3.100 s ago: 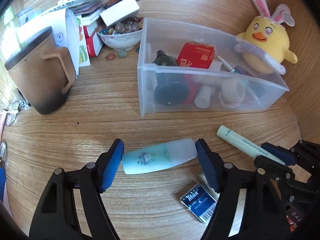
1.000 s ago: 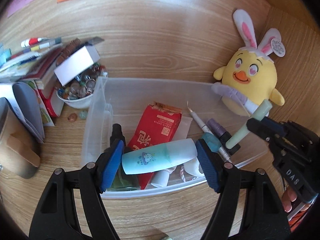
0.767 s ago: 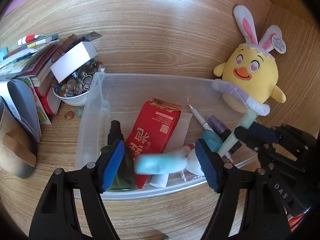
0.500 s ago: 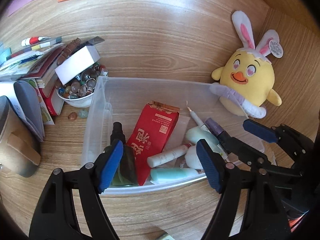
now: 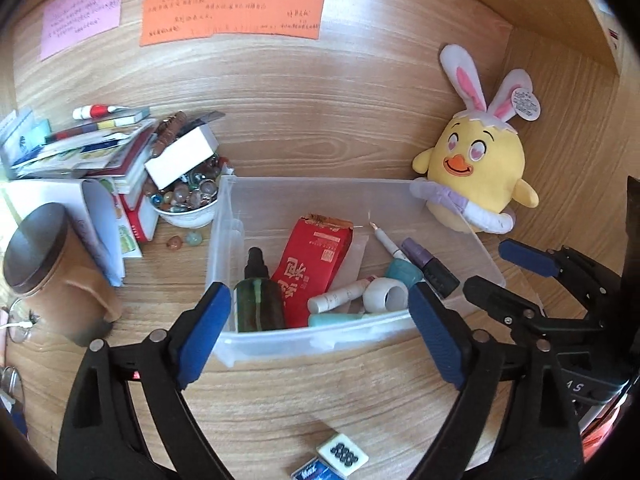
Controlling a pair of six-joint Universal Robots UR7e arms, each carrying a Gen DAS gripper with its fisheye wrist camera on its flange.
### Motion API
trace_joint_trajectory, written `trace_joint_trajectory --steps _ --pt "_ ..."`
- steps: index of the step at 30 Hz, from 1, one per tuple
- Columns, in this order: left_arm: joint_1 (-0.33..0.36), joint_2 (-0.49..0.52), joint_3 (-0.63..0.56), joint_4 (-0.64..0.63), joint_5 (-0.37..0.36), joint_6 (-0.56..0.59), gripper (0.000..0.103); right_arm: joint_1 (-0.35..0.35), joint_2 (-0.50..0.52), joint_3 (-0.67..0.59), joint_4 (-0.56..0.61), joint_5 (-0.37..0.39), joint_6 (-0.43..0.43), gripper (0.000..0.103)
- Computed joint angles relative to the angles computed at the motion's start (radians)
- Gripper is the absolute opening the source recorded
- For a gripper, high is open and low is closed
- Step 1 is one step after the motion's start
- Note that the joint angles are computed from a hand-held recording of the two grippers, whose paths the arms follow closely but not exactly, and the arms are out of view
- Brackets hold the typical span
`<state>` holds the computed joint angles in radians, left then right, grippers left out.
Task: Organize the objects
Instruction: 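Carry both tubes over the clear box and open both grippers to drop them, then withdraw both tools toward the blue card pack and dotted eraser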
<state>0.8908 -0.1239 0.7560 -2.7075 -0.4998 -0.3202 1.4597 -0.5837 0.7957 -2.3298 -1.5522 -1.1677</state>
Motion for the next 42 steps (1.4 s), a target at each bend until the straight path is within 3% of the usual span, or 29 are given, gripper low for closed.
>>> trace_joint_trajectory --steps 9,21,28,33,35,40,42 --pt "-0.014 -0.101 0.204 0.044 0.012 -0.139 0.097 -0.02 -0.078 0.116 0.016 0.028 0.003 0.069" --pt "-0.021 -0.173 0.405 0.204 -0.039 -0.38 0.097 -0.04 -0.113 0.224 0.016 -0.042 -0.03 0.069" --pt "-0.021 -0.18 0.465 0.197 -0.115 -0.379 0.097 -0.039 -0.12 0.251 0.021 -0.068 -0.031 0.069" --pt "-0.028 -0.157 0.443 0.245 -0.085 -0.371 0.097 -0.031 -0.128 0.295 0.008 -0.091 -0.056 0.069" --pt "-0.029 -0.147 0.432 0.245 -0.069 -0.369 0.092 -0.028 -0.131 0.311 0.002 -0.098 -0.068 0.069" --pt "-0.035 -0.14 0.434 0.215 -0.031 -0.338 0.059 -0.021 -0.134 0.334 0.002 -0.109 -0.082 0.069" --pt "-0.035 -0.145 0.444 0.202 -0.021 -0.344 0.05 -0.019 -0.132 0.342 0.0 -0.117 -0.089 0.069"
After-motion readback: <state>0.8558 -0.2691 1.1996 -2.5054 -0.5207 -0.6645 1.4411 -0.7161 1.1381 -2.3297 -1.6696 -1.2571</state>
